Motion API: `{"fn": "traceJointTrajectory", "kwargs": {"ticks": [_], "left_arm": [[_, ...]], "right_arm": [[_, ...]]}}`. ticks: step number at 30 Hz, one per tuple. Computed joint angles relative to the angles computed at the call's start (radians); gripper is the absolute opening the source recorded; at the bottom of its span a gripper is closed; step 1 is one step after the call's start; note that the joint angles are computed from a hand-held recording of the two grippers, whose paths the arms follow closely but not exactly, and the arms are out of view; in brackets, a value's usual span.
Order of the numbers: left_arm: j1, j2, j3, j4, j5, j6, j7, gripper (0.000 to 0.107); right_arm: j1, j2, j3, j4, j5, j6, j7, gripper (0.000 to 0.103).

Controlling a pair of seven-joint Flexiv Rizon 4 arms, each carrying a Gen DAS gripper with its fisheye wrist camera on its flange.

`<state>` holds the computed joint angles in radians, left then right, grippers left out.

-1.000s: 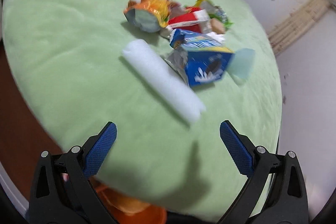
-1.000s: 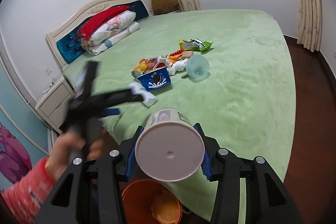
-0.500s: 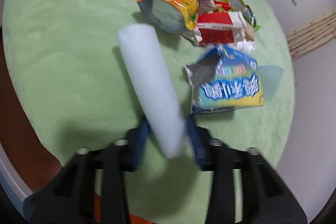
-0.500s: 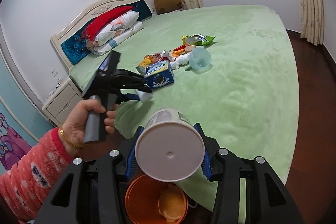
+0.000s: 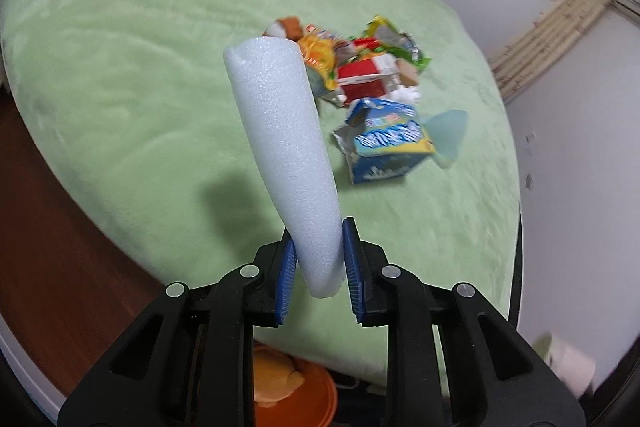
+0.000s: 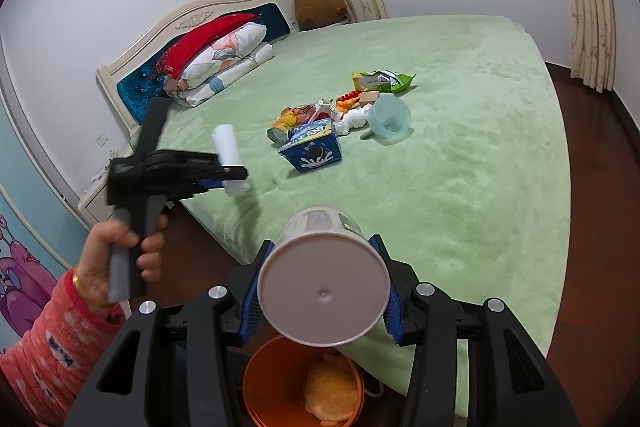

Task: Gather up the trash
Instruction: 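Carry both items over the orange bucket and open both tools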

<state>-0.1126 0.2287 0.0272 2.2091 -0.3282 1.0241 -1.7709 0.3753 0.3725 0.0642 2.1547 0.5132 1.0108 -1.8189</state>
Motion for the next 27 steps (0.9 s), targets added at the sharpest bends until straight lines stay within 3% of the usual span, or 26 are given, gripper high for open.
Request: {"fn": "traceJointTrajectory", "kwargs": {"ticks": [7,15,21,27], "left_arm": [[-0.030,0.197,0.006,0.109,0.095,-0.009,0.065,0.022],[-0.083,0.380,0.041,0.264,0.075,-0.109,0.127,0.022],[-0.102,0.420,0.047,0.367,0.041,-0.172,0.135,0.022],[-0.127,0.371,0.043,0.449,-0.007,-0.175,0.144,0.022]], "right_arm": [[0.007,0.013,0.038,0.024,-0.040,0.022,0.026,0.047],[0.042,0.038,0.064,0.084,-0.069,0.011,0.061,0.047],[0.064,0.045,0.091,0.149,-0.095,-0.017,0.099,0.047],[0.090,0.017,0.110,0.215,-0.080,-0.041,0.131,0.047]]}}
